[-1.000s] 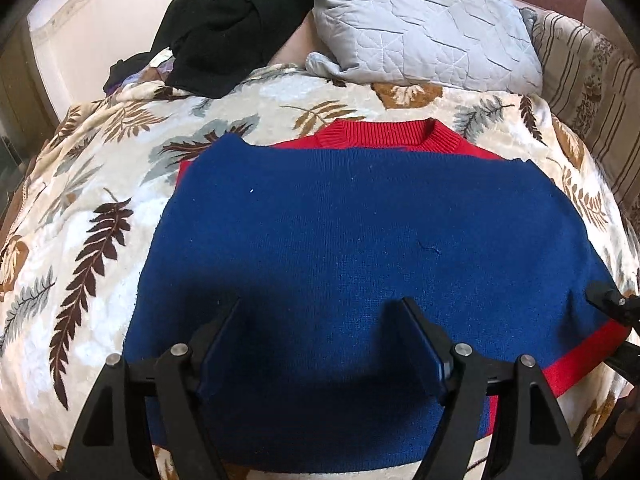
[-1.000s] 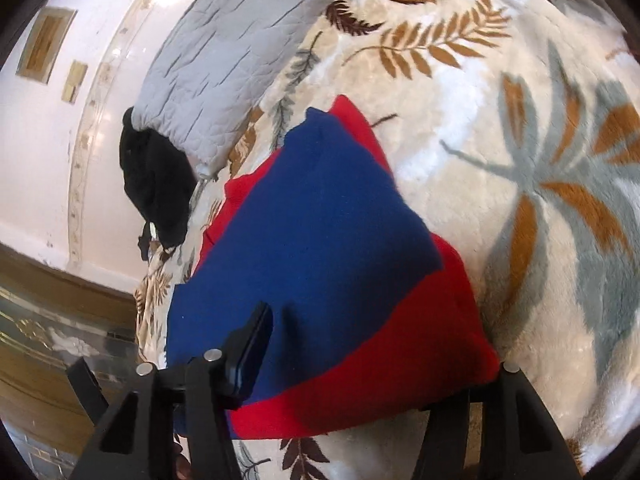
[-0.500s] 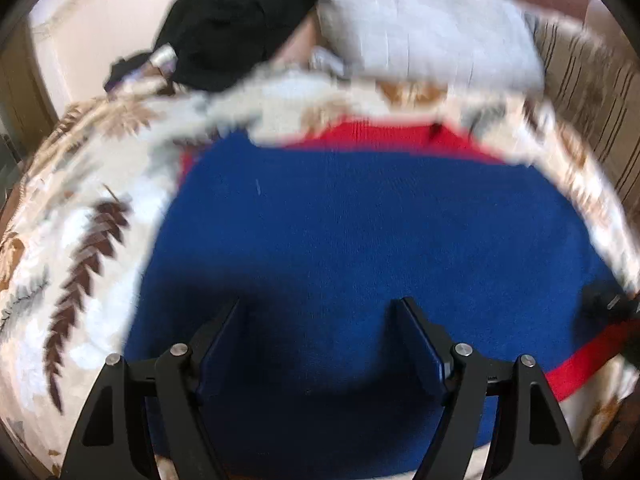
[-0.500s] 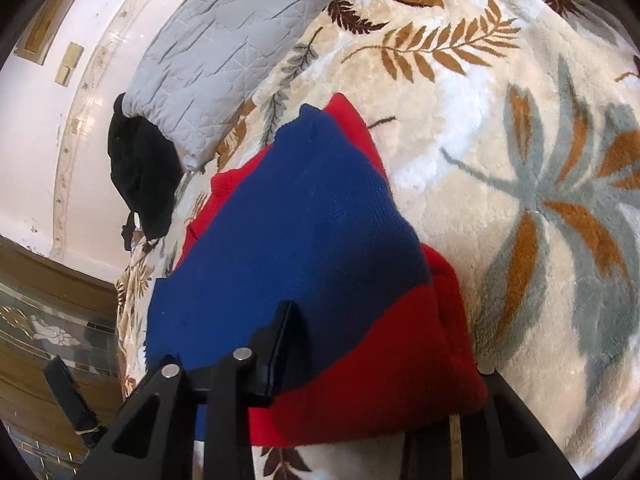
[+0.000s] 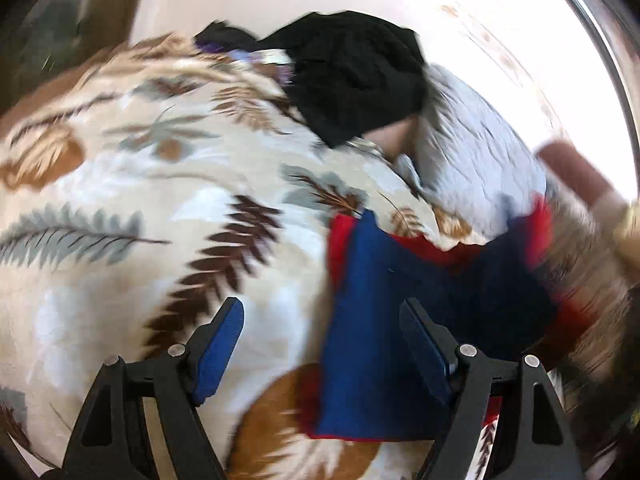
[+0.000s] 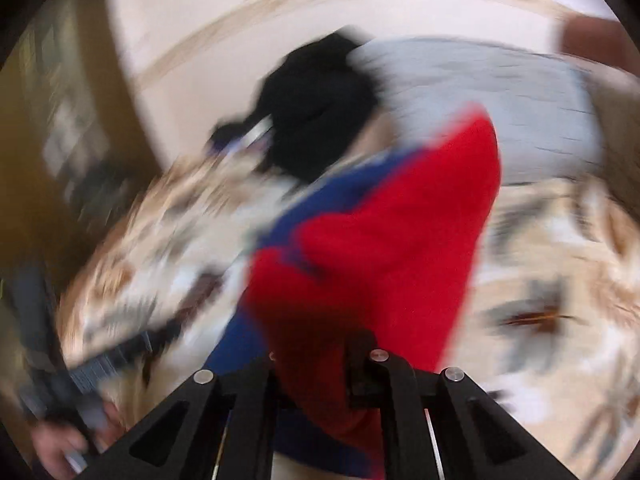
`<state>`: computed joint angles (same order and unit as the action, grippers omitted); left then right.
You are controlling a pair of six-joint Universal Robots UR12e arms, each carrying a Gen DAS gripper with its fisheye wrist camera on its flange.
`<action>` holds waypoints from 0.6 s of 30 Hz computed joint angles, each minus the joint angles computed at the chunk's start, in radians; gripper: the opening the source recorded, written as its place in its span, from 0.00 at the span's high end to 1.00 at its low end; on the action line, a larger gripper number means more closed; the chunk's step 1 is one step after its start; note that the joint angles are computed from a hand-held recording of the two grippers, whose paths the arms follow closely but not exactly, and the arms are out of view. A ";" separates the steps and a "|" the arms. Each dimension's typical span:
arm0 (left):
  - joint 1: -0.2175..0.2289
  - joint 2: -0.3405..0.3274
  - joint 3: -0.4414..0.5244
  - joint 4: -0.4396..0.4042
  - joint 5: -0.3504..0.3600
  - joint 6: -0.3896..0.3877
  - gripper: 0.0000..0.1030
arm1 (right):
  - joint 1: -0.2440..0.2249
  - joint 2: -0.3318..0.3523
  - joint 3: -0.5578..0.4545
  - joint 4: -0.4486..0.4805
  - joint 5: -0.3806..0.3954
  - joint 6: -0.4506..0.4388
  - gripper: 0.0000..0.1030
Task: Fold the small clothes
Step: 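Grasp the red-trimmed edge with the right gripper and fold it over the sweater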
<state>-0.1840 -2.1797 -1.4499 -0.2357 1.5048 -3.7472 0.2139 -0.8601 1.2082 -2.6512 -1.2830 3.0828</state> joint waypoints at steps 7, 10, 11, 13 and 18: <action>0.016 -0.038 0.060 -0.021 -0.196 0.030 0.24 | -0.006 0.025 -0.022 0.088 0.085 0.021 0.90; 0.016 -0.095 0.158 -0.065 -0.303 0.016 0.24 | -0.011 0.006 -0.004 0.064 0.103 0.009 0.90; 0.014 -0.111 0.188 -0.092 -0.316 0.016 0.24 | -0.013 0.002 0.006 0.055 0.109 0.005 0.90; 0.003 -0.152 0.269 -0.180 -0.304 0.056 0.24 | -0.019 -0.002 0.022 0.056 0.127 0.014 0.90; -0.001 -0.225 0.418 -0.396 -0.328 0.119 0.76 | -0.017 -0.003 0.028 0.028 0.143 0.013 0.90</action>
